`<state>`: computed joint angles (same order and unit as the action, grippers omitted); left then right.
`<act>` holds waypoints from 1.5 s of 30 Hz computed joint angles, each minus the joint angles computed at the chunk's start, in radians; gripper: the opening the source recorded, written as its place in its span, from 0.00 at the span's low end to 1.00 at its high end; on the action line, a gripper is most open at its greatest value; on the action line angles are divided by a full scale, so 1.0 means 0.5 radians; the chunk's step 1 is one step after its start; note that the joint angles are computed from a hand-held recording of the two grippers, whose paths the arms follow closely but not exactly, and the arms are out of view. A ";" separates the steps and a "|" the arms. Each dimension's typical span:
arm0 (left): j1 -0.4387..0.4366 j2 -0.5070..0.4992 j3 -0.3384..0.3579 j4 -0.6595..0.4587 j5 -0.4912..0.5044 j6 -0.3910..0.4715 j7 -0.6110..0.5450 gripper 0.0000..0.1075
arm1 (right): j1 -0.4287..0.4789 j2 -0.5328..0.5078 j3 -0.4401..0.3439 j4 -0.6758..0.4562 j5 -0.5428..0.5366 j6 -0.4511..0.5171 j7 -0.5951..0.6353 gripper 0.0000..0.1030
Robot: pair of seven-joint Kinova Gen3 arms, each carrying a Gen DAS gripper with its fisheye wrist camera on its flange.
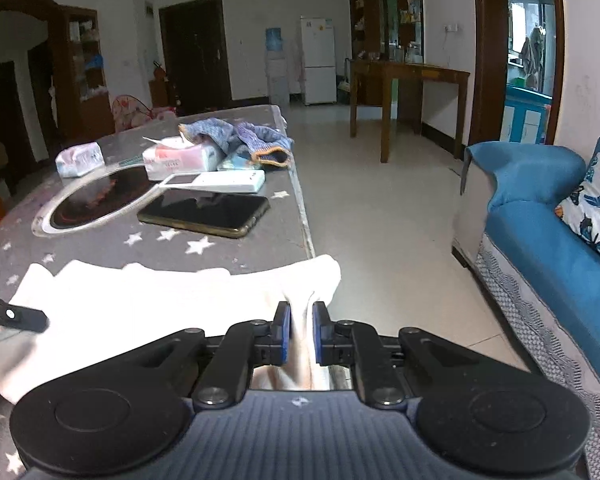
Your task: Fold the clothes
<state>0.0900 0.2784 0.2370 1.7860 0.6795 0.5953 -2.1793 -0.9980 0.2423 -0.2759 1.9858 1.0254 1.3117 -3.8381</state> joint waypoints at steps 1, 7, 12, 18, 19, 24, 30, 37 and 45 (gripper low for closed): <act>0.008 -0.014 -0.009 0.004 -0.012 -0.023 0.012 0.42 | 0.004 0.004 0.001 -0.012 -0.021 0.016 0.029 0.11; -0.024 -0.061 0.005 -0.012 0.035 -0.074 -0.031 0.46 | -0.027 -0.008 0.020 -0.045 -0.006 0.071 0.041 0.14; -0.020 -0.020 0.057 -0.064 0.125 -0.021 -0.146 0.45 | 0.059 -0.072 -0.005 0.013 0.135 -0.180 -0.001 0.14; 0.100 0.115 0.067 -0.181 0.049 0.039 -0.080 0.43 | 0.143 -0.002 0.039 -0.043 0.182 -0.366 0.133 0.14; 0.116 0.136 0.073 -0.197 0.030 0.035 -0.071 0.43 | 0.151 0.008 0.050 -0.046 0.187 -0.392 0.139 0.14; 0.172 0.219 0.098 -0.254 -0.063 0.004 -0.024 0.43 | 0.170 0.065 0.101 -0.057 0.222 -0.470 0.155 0.14; 0.172 0.277 0.136 -0.275 -0.127 -0.061 0.029 0.43 | 0.162 0.114 0.138 -0.041 0.256 -0.488 0.141 0.14; 0.177 0.278 0.160 -0.278 -0.195 -0.091 0.065 0.43 | 0.119 0.037 0.090 -0.009 0.261 -0.465 0.163 0.16; 0.189 0.262 0.171 -0.248 -0.232 -0.147 0.096 0.43 | -0.025 0.009 -0.004 0.008 0.160 -0.352 0.198 0.18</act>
<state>0.1842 0.4092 0.3224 1.6619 0.5635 0.5220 -2.1313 -1.0106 0.2470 -0.2778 1.9899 1.1055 1.1355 -3.7389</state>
